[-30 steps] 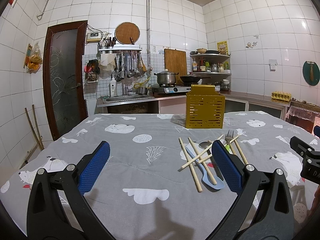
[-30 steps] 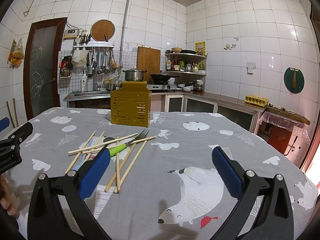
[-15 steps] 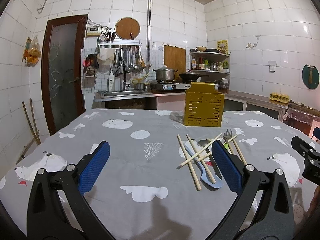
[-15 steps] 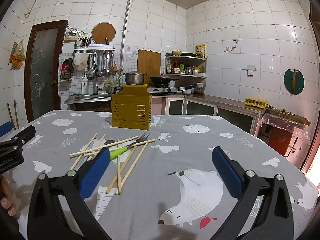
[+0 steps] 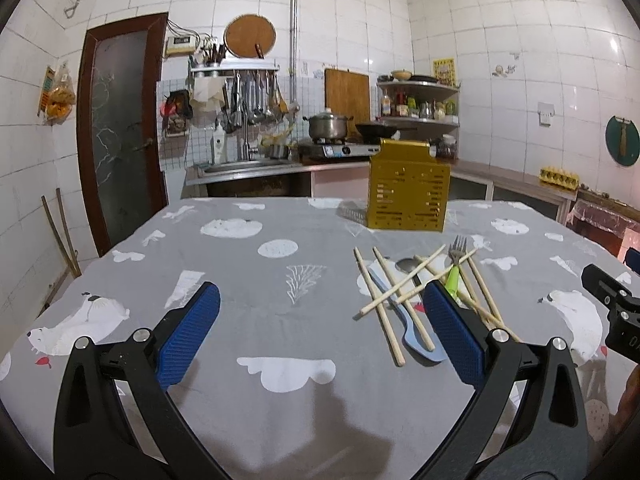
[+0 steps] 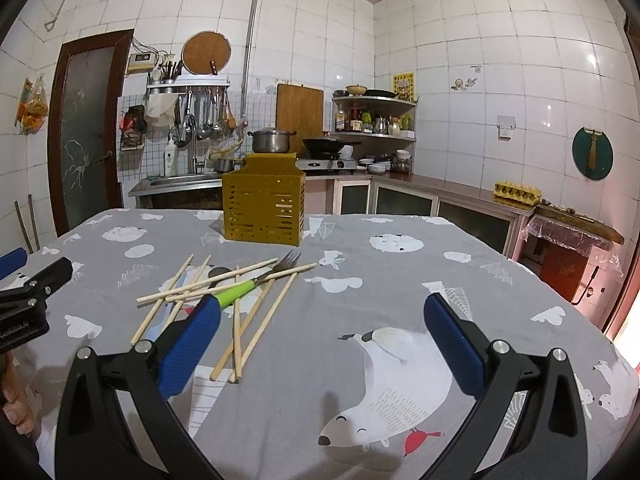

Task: Organize utensils
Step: 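Lower both tools toward the pile of wooden chopsticks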

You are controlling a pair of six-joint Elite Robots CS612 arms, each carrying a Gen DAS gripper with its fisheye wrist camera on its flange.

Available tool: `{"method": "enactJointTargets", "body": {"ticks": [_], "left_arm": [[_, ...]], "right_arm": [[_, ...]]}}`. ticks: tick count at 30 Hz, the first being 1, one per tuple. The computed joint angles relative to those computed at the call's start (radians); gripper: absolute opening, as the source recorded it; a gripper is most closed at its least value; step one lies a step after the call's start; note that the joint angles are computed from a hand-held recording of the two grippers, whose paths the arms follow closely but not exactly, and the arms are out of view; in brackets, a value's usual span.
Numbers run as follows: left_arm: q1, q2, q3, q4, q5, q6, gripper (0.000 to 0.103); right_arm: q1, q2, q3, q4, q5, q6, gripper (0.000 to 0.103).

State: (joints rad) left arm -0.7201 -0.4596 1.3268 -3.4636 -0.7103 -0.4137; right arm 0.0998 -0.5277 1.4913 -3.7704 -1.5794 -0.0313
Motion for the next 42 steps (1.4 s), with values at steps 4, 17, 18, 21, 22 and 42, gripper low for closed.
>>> {"method": "enactJointTargets", "body": {"ticks": [4, 17, 18, 21, 22, 42], "left_arm": [[0.003, -0.009, -0.003, 0.074, -0.014, -0.02, 0.098], [0.069, -0.004, -0.14, 0.303, -0.132, -0.068, 0.098], [0.075, 0.001, -0.159, 0.328, -0.145, -0.072, 0.098], [0.093, 0.019, -0.211, 0.369, -0.204, -0.053, 0.098], [0.099, 0.032, -0.241, 0.381, -0.219, -0.029, 0.098], [0.172, 0.201, -0.611, 0.772, -0.42, -0.102, 0.091]], "right_arm": [[-0.004, -0.007, -0.007, 0.05, 0.033, 0.001, 0.099], [0.002, 0.03, -0.188, 0.299, 0.019, 0.015, 0.093], [0.004, 0.039, -0.218, 0.349, 0.017, 0.015, 0.087], [0.007, 0.065, -0.299, 0.481, 0.004, 0.023, 0.087], [0.008, 0.073, -0.32, 0.514, 0.002, 0.026, 0.086], [0.019, 0.22, -0.649, 0.961, -0.019, 0.09, 0.061]]}}
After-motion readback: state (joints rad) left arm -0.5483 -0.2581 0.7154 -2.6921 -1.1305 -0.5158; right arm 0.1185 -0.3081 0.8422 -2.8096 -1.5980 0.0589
